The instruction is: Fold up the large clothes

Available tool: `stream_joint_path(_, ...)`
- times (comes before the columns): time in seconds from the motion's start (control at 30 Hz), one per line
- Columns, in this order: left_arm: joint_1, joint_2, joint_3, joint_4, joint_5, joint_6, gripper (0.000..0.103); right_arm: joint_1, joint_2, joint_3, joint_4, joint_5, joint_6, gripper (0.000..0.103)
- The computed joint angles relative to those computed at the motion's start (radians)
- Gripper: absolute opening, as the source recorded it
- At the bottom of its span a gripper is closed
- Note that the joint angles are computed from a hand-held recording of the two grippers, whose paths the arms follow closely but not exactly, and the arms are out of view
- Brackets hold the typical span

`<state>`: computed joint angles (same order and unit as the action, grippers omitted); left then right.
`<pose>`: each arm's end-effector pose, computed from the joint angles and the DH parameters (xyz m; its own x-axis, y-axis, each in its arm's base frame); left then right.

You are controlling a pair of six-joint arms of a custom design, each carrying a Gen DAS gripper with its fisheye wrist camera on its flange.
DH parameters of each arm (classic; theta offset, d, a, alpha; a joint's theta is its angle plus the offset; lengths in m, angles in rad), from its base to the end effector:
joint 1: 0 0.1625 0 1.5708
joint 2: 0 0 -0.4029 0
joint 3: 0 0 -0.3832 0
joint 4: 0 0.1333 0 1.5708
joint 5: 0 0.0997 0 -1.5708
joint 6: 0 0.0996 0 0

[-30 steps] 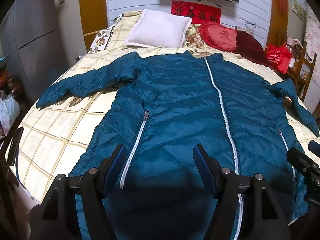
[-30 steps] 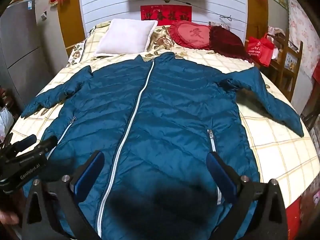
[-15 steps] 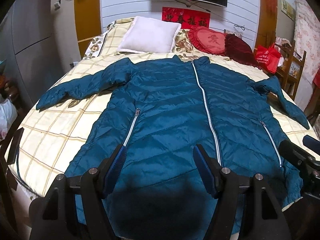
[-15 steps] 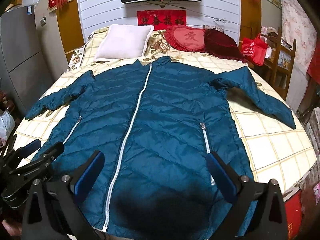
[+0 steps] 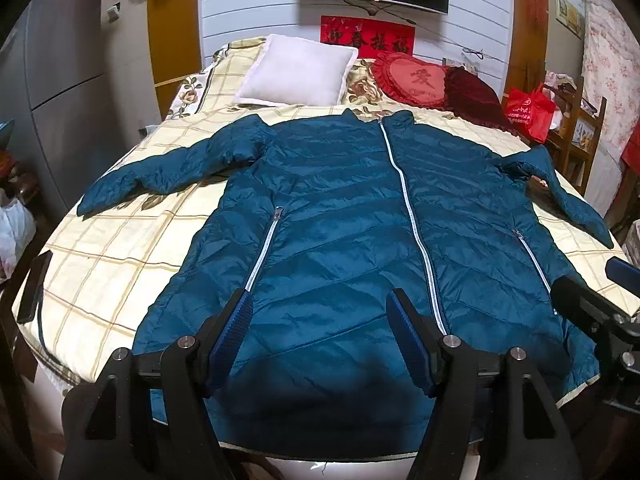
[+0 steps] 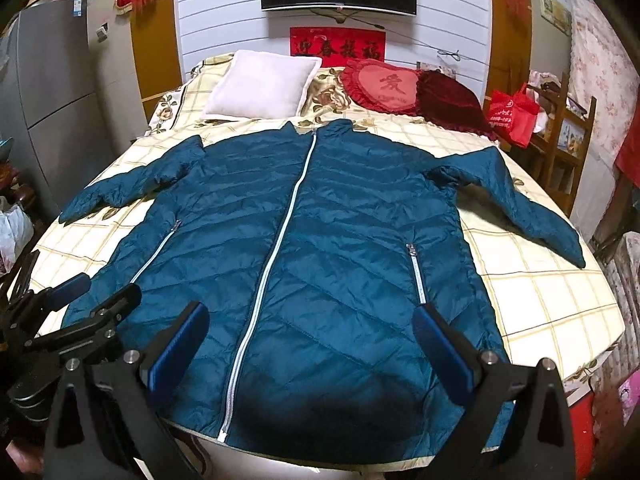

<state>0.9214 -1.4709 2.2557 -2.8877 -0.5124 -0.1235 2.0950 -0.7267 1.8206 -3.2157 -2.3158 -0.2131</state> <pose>-0.0799 -0.4692 0.3011 -0.7171 -0.1398 -0.6828 0.4361 0.6742 -0.5960 0.3574 -0.4868 0.0796 -0.7054 -0.2153 0.6753 -0.5890 0.7081 -0.3895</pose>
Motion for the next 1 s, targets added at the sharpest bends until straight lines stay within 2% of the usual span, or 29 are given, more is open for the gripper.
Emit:
stream_joint_path(0.2,-0.005,-0.008,0.006,-0.004,0.004,-0.001,0.055,0.001,0.002,0.009,-0.032,0.010,-0.007,0.103)
stream_joint_path(0.27,-0.002,-0.010,0.006,-0.002,0.002,-0.002,0.055,0.006,-0.005,0.000,0.018,-0.009,0.007,0.103)
stream_joint_path(0.37,0.000,-0.011,0.006,0.002,0.002,-0.007,0.055,0.011,0.001,-0.008,0.033,-0.027,0.001,0.103)
stream_joint_path(1.0,0.008,-0.013,0.005,0.002,0.007,-0.006,0.055,-0.002,0.025,-0.004,-0.030,-0.009,-0.026,0.103)
